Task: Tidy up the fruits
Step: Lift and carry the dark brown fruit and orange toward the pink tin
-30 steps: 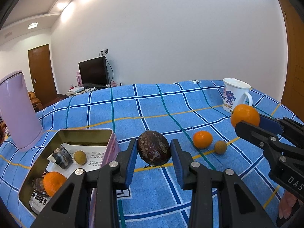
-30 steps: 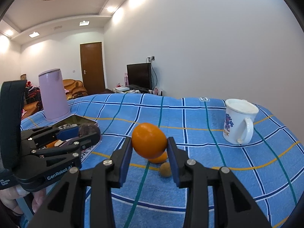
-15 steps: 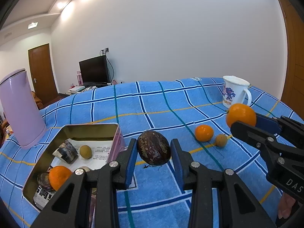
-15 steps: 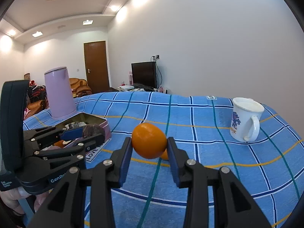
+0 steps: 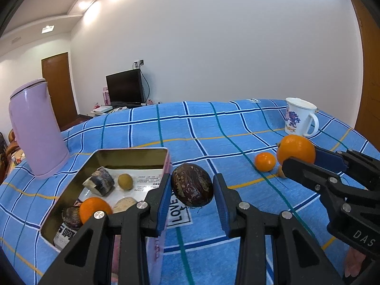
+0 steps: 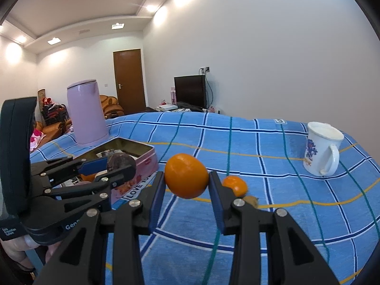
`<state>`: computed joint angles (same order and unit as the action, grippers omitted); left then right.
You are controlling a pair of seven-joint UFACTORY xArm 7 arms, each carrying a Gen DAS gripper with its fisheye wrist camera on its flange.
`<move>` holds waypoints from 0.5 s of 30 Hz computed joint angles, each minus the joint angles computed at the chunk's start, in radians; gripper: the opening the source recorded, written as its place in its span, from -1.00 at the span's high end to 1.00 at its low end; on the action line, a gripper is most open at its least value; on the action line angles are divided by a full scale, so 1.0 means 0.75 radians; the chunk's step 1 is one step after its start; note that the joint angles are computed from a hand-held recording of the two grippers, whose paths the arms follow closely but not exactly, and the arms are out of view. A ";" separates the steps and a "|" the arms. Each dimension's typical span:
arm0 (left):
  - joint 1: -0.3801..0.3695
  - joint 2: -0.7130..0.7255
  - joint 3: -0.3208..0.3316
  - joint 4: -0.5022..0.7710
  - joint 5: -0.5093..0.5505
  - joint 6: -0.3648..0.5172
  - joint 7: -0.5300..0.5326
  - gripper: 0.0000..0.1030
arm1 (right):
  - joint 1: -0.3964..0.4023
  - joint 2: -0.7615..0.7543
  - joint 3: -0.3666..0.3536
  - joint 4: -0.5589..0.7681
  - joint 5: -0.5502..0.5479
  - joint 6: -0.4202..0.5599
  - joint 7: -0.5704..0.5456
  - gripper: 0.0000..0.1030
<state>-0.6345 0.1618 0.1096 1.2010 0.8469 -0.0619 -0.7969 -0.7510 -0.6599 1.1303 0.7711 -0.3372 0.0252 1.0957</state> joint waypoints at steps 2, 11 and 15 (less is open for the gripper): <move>-0.014 -0.013 0.028 -0.012 0.025 -0.013 -0.033 0.27 | -0.011 0.010 0.016 0.011 0.001 -0.009 0.002 0.23; 0.018 -0.066 0.060 -0.018 0.261 -0.021 -0.258 0.27 | -0.068 0.051 0.082 0.065 0.019 -0.034 -0.016 0.23; 0.081 -0.078 0.019 -0.026 0.312 -0.014 -0.311 0.27 | -0.102 0.065 0.119 0.097 0.024 -0.036 -0.035 0.23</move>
